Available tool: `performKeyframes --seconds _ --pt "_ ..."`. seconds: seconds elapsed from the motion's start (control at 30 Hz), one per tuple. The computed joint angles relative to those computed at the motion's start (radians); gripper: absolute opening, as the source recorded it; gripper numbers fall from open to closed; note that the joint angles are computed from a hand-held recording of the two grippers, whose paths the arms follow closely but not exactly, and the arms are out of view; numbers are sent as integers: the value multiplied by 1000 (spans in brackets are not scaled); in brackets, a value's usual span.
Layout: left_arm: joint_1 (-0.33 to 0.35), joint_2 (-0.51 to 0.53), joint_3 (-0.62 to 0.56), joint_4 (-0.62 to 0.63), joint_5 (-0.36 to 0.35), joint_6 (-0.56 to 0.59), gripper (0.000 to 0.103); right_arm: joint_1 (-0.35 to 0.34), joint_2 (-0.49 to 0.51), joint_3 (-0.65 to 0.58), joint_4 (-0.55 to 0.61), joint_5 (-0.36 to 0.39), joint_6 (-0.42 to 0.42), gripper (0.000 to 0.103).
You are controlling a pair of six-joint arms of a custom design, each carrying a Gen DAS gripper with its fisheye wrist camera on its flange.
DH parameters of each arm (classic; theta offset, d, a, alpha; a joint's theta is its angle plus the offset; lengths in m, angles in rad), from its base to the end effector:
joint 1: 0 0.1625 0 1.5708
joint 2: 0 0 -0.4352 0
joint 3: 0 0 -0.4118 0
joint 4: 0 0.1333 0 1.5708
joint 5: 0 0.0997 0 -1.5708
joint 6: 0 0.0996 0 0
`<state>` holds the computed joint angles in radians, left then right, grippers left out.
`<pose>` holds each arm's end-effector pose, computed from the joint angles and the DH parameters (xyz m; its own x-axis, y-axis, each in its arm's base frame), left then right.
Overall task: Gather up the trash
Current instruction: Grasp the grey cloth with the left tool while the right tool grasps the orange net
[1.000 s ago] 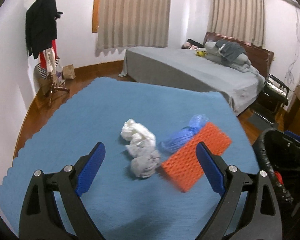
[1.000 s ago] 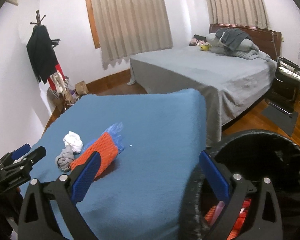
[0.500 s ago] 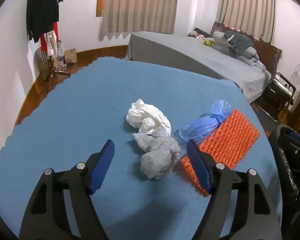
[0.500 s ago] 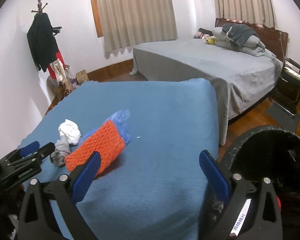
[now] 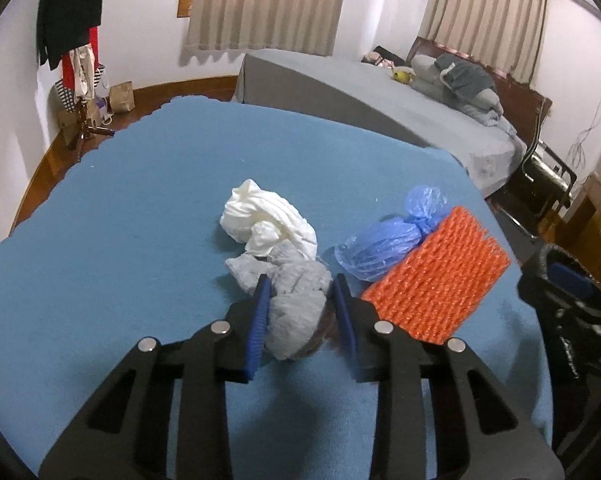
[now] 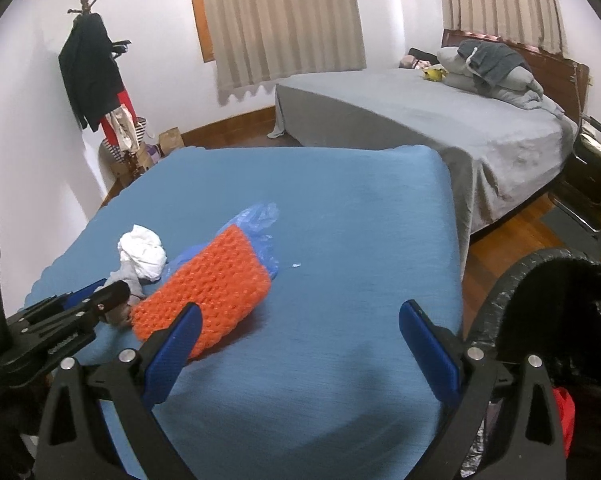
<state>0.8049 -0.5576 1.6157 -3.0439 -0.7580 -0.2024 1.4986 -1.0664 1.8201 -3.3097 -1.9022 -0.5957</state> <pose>-0.3302 -0.6400 0.0115 -0.8117 0.1275 -0.5700 0.4810 0.6995 -0.5286 0.0542 -0.6498 0.2927 -0.7869 -0.0290 0.6165 -0.4852 0.6463 -0.5889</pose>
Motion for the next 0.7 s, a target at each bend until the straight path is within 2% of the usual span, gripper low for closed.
performKeyframes --seconds 0.23,0.7 --pt "-24 -34 45 -73 39 24 30 6 14 -4 11 4 3 97" --pt "-16 -56 74 -101 73 41 30 13 92 -81 63 -30 14 97"
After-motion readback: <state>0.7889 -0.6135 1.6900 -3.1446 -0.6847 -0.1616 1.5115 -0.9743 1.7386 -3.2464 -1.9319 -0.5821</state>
